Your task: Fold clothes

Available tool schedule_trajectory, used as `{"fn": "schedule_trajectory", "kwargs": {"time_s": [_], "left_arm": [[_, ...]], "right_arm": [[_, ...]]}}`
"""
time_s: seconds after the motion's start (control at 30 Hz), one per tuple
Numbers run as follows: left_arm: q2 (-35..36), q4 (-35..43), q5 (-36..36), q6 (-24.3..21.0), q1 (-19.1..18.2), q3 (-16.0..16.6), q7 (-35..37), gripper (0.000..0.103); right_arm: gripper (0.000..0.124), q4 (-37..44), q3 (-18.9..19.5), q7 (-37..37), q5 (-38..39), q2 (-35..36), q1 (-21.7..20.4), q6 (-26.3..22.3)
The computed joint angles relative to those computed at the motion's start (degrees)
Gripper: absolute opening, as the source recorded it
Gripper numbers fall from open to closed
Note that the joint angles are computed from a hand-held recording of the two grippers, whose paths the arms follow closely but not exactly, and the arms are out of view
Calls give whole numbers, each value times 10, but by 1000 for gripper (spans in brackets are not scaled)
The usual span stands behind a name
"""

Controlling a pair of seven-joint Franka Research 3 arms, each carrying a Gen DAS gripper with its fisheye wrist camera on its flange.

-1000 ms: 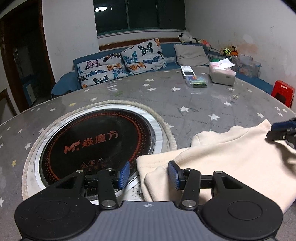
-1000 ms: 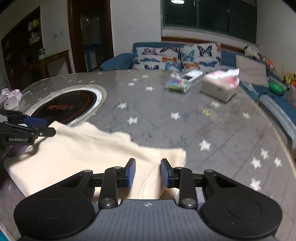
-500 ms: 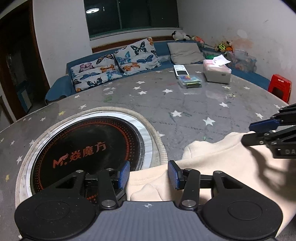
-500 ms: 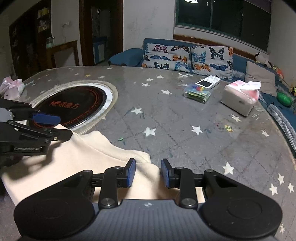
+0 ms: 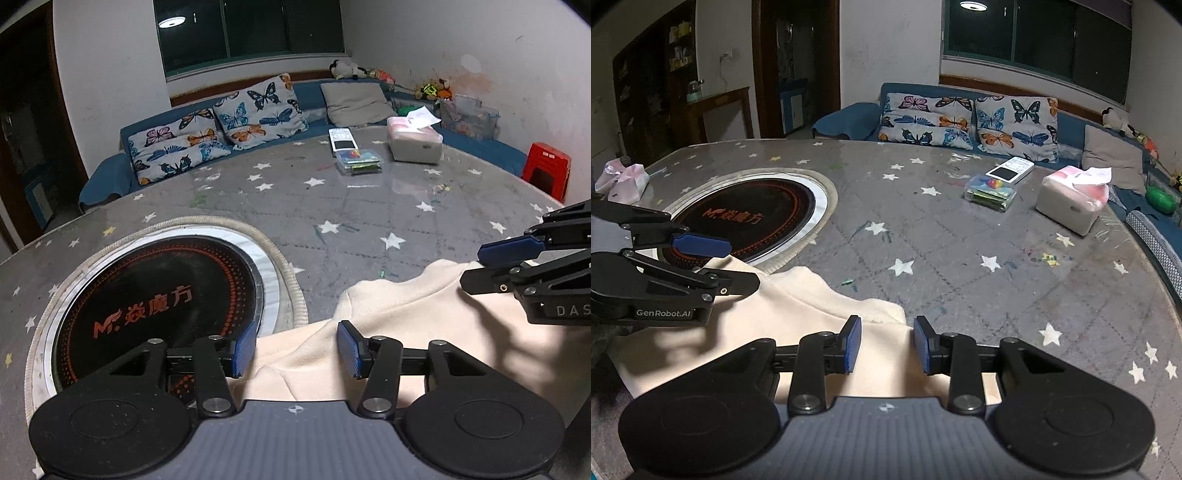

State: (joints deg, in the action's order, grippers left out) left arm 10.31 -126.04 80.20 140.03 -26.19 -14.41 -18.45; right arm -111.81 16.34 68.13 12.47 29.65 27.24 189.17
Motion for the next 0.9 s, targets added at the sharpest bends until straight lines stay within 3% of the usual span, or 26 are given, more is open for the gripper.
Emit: {"fn": "schedule_trajectory", "kwargs": {"time_s": [0.2, 0.5, 0.77, 0.9], "left_arm": [[-14, -11, -5, -4, -2, -5, -6, 57], [-34, -29, -13, -18, -9, -17, -21, 72], [-53, -50, -22, -31, -14, -29, -43, 82], [-65, -62, -16, -35, -17, -35, -62, 88]], "right_arm": [[37, -22, 37, -1, -12, -10, -33, 17], [52, -80, 107, 36, -59, -32, -99, 55], [62, -126, 118, 103, -119, -56, -117, 88], [69, -148, 100, 134, -138, -68, -101, 111]]}}
